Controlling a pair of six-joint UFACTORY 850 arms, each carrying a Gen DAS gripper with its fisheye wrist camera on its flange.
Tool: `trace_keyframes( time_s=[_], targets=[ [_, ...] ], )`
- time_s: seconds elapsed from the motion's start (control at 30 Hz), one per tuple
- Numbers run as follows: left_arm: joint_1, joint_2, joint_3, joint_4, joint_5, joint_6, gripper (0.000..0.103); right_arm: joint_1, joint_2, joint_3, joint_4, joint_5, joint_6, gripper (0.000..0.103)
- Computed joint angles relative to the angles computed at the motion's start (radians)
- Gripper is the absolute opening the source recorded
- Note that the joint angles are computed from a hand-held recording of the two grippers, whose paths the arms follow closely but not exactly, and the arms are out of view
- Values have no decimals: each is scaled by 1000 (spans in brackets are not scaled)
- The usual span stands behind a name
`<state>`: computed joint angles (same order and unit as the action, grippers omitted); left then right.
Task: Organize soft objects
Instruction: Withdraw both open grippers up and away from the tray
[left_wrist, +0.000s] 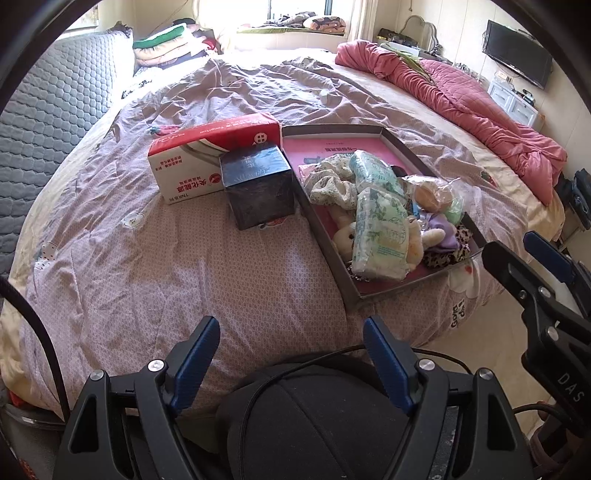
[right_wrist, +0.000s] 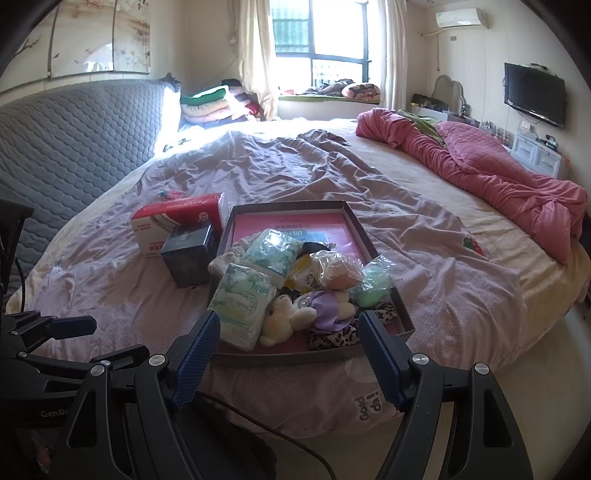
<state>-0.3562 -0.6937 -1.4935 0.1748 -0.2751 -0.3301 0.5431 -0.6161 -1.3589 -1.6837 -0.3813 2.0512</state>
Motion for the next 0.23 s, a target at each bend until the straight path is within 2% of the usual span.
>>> trace_keyframes(
  time_s=[0.23],
  targets=[
    [-1,-3,-3,-22,1,26,79,-5,-1,2,-4,6,9,78]
  ],
)
